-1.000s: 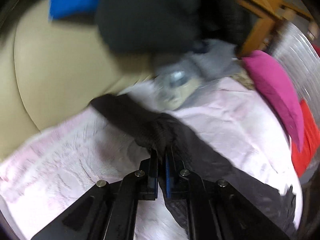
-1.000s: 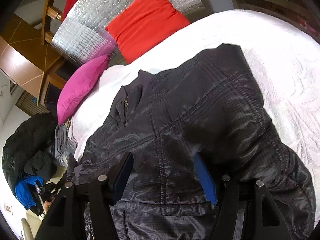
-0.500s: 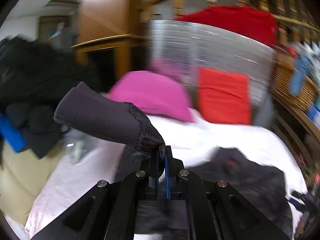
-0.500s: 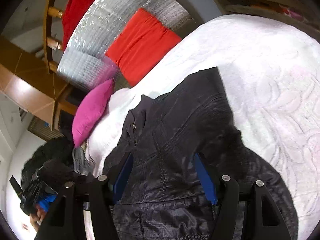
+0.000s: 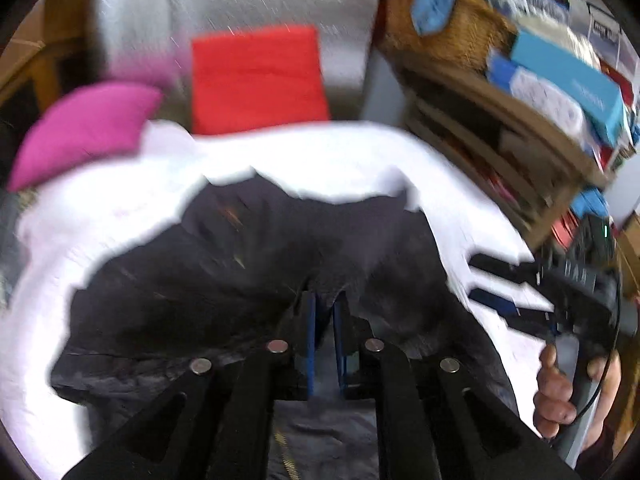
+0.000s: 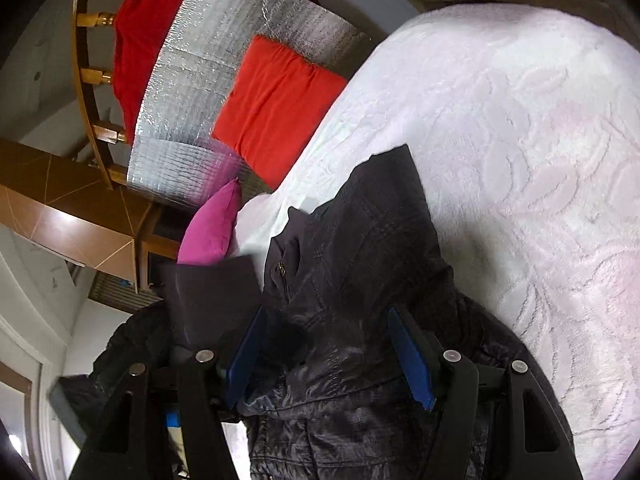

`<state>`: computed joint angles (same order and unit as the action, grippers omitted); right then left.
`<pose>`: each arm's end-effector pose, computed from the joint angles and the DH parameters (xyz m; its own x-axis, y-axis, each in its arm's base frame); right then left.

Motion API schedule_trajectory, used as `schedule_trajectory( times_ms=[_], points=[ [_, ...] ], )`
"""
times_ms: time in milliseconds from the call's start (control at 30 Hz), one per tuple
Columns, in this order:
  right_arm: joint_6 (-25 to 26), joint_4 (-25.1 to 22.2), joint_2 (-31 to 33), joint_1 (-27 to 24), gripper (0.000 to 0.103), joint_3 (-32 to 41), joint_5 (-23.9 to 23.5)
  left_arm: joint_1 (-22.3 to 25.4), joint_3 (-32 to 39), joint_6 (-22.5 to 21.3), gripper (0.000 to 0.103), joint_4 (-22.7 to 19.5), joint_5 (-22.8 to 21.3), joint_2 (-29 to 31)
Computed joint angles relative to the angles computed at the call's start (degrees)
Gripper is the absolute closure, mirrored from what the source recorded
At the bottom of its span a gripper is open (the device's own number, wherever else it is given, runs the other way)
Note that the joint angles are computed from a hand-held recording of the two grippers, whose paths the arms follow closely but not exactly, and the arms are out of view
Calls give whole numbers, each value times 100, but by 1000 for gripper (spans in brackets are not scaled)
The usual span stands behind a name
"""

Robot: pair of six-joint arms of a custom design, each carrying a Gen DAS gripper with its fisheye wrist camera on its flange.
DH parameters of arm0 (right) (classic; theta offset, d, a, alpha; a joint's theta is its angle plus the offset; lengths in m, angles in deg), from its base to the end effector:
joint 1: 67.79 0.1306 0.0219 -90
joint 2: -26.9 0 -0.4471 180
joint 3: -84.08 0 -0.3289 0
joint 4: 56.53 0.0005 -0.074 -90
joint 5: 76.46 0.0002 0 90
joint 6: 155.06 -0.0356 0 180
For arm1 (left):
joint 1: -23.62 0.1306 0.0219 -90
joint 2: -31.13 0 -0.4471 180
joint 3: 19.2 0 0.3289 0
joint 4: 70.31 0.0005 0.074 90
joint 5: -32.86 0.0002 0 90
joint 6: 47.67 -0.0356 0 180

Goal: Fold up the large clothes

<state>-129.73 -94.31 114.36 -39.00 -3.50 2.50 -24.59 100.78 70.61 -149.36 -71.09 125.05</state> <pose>0.3661 0.2084 0.5465 -0.7579 0.5957 -0.2657 0.1668 0.5708 0.8040 0.2813 -0.3026 0.6343 -0.7656 0.1666 -0.6213 0.3000 0.9469 -0.1157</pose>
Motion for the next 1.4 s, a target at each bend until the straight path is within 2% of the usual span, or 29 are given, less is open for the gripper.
schedule_trajectory(
  times_ms=[33,100,233,300,367,433,500,600,633,767,800,833,867,933,1000,1100,1233,1300,1400],
  points=[
    [-19,0,26,-4,35,3,-84,-48,-115,19,77,39,66,-25],
    [4,-40,83,3,35,31,-196,-141,-458,67,65,289,54,-233],
    [68,-177,235,48,35,149,-281,-113,-1121,141,41,985,-309,-906],
    [53,-230,311,84,34,182,-253,6,-1365,233,36,1220,-613,-1230],
    [83,-328,384,118,34,213,-225,236,-1583,179,36,1332,-1077,-1461],
    [175,-470,483,162,34,274,-223,359,-1837,109,35,1256,-2057,-1623],
    [320,-629,571,212,34,352,-211,733,-2032,272,35,1056,-2319,-1709],
    [526,-854,719,312,34,526,-267,1352,-2228,413,36,906,-2349,-1760],
    [631,-999,784,363,34,630,-280,1624,-2301,495,36,847,-2202,-1780],
    [1145,-1663,1075,636,34,1101,34,2556,-2502,774,36,755,-1061,-1895],
    [1275,-1840,1157,720,41,1221,171,2683,-2559,803,36,780,-900,-1929],
    [1416,-2011,1231,820,68,1332,351,2681,-2635,900,36,766,-843,-1978],
    [1552,-2230,1318,918,78,1476,553,2751,-2619,928,36,724,-728,-1970],
    [1636,-2419,1381,1074,89,1618,930,2815,-2573,956,36,661,-597,-1926],
    [1782,-2526,1375,1208,91,1771,1426,2853,-2666,926,36,732,-576,-1900],
    [2027,-2614,1301,1374,92,2116,2613,2911,-2651,746,36,750,-473,-1827],
    [2115,-2422,1175,1261,93,2357,3495,2783,-2617,620,36,796,-494,-1706],
    [2165,-2382,1183,1086,93,2422,3680,2619,-2570,546,36,780,-646,-1622],
    [2064,-2459,1341,690,93,2223,3234,2278,-2505,253,36,703,-991,-1436]
  ],
)
